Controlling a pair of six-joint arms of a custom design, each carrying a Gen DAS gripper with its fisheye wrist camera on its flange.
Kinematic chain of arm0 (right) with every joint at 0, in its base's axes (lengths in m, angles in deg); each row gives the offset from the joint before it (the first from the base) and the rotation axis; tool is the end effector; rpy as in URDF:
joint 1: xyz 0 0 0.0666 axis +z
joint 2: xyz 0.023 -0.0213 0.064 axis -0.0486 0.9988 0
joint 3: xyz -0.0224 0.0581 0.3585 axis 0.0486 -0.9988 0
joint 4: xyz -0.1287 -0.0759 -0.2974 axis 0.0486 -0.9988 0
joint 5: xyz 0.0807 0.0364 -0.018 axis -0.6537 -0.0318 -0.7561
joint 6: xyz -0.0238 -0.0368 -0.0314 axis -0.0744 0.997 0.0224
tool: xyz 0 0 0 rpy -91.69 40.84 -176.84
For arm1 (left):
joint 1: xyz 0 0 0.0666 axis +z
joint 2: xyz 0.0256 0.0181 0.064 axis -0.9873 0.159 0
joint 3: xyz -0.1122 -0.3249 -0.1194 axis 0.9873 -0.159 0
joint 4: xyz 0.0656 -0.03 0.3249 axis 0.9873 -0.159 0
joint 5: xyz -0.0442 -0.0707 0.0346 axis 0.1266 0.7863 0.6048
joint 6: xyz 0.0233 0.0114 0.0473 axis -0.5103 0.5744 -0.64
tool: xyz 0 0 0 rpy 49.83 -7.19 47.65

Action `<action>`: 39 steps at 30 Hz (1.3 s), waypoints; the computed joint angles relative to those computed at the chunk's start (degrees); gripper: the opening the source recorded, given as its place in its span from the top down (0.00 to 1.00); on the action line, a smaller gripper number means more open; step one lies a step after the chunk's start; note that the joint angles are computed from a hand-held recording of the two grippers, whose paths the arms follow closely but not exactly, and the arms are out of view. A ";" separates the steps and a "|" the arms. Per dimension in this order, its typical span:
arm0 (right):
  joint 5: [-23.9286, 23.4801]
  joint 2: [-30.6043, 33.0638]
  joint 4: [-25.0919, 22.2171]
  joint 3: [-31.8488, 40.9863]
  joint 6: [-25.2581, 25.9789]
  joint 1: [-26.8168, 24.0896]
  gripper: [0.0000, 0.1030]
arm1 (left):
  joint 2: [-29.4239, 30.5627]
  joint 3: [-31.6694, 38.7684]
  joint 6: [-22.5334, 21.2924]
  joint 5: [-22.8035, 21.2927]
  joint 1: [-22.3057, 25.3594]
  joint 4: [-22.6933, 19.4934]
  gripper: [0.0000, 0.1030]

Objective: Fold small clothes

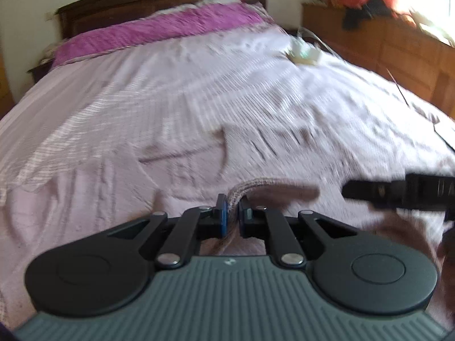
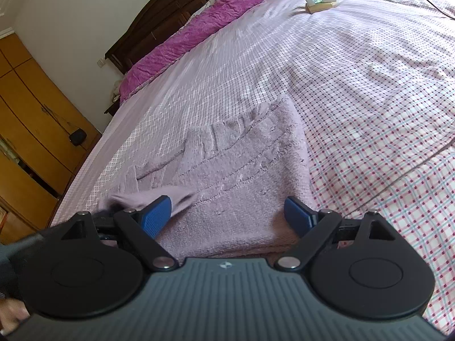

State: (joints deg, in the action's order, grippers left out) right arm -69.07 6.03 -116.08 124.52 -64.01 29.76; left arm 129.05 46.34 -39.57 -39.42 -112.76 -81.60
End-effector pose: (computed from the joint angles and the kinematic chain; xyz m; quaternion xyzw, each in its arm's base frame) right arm 0.3848 0.2314 0.4476 0.2486 0.8558 0.1920 0.4110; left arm 0.4673 -0.2893 0.4627 0.2128 0.8694 -0.1119 0.4316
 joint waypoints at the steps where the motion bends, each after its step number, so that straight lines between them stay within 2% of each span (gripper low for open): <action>1: -0.02 0.09 -0.07 0.08 0.09 0.00 0.12 | -0.50 -0.32 0.83 -0.14 0.42 0.63 0.91; 10: 0.13 0.91 -1.01 0.90 0.78 0.15 0.12 | -3.84 -3.27 7.74 -4.50 5.53 3.29 0.91; 17: 0.57 1.84 -2.35 2.01 1.66 0.44 0.12 | -5.89 -8.57 12.05 -4.81 10.15 1.16 0.88; 19: 0.67 2.20 -2.88 2.47 2.06 0.51 0.12 | -6.55 -10.14 12.76 -2.77 11.46 -0.04 0.85; 20: 0.67 2.27 -3.02 2.52 2.23 0.51 0.12 | -6.71 -10.71 13.34 -2.30 11.86 -0.61 0.80; 21: 0.68 2.41 -3.21 2.64 2.41 0.53 0.12 | -7.03 -11.49 14.09 -2.39 12.26 -1.08 0.69; 22: 0.67 2.44 -3.26 2.57 2.58 0.57 0.12 | -7.44 -12.29 14.59 -2.67 12.61 -0.95 0.65; 25: 1.02 2.89 -3.82 2.95 3.22 0.75 0.11 | -9.50 -15.46 15.26 -1.91 13.74 1.24 0.63; 31: 2.09 4.09 -5.29 4.41 4.07 1.24 0.10 | -11.13 -16.11 14.86 -2.93 15.04 1.63 0.61; 39: 2.14 5.03 -7.37 7.22 5.01 0.89 0.09 | -10.78 -15.38 15.83 -1.09 16.19 1.84 0.61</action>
State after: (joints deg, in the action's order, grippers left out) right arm -66.93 11.06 -123.45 131.74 -59.01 30.65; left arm 118.27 30.96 -23.74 -40.50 -96.57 -79.76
